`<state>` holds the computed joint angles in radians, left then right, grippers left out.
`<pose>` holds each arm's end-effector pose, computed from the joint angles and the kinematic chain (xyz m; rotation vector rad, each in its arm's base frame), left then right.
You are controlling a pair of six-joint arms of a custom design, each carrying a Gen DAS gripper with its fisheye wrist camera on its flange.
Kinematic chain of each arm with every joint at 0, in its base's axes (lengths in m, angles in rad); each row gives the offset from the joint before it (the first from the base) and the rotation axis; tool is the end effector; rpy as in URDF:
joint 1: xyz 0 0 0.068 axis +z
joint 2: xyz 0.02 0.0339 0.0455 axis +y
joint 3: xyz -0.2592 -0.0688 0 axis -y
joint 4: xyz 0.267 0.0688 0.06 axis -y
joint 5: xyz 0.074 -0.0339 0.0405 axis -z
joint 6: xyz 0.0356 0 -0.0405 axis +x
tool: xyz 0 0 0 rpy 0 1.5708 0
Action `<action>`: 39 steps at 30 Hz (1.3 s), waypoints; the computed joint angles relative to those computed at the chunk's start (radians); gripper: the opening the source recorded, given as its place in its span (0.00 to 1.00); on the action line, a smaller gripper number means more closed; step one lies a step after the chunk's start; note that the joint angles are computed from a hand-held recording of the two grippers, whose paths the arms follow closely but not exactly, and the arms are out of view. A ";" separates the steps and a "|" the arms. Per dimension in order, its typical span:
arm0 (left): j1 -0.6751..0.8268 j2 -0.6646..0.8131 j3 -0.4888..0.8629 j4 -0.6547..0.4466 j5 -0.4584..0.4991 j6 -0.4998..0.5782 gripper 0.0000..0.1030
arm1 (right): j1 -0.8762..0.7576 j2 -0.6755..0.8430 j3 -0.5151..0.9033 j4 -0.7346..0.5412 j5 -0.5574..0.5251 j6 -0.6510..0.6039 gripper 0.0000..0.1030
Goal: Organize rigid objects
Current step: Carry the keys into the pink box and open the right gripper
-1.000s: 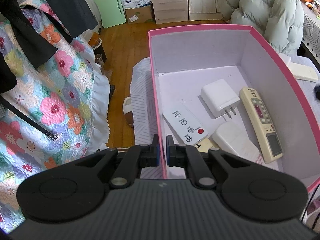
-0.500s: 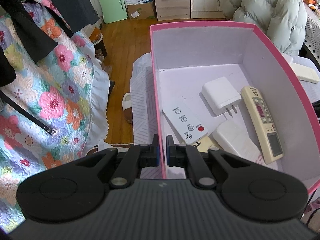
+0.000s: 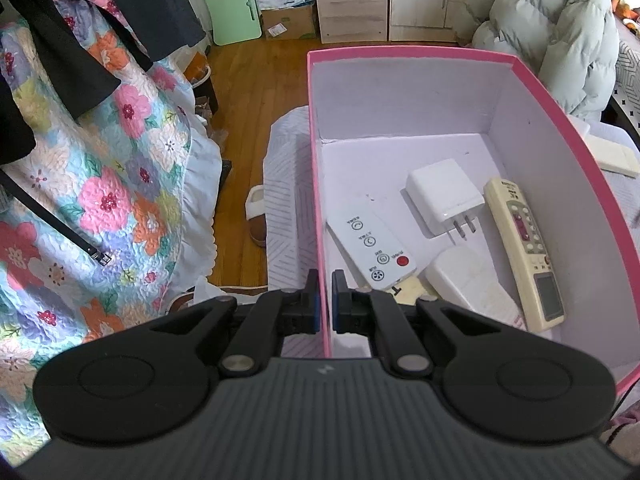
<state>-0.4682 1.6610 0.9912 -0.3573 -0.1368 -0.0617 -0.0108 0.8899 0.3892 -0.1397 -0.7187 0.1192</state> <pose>0.3113 -0.1520 0.1594 0.4729 2.5391 -0.0178 0.2009 0.0213 0.1791 -0.2605 2.1357 0.8506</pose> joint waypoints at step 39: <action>0.012 0.016 -0.016 0.050 0.026 -0.057 0.04 | -0.279 -0.030 0.079 -0.531 0.184 -0.280 0.42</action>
<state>-0.4563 1.6771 0.9749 -0.3077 -0.1113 -0.1187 -0.2897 0.8596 0.4678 -0.6704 -0.5344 -0.1606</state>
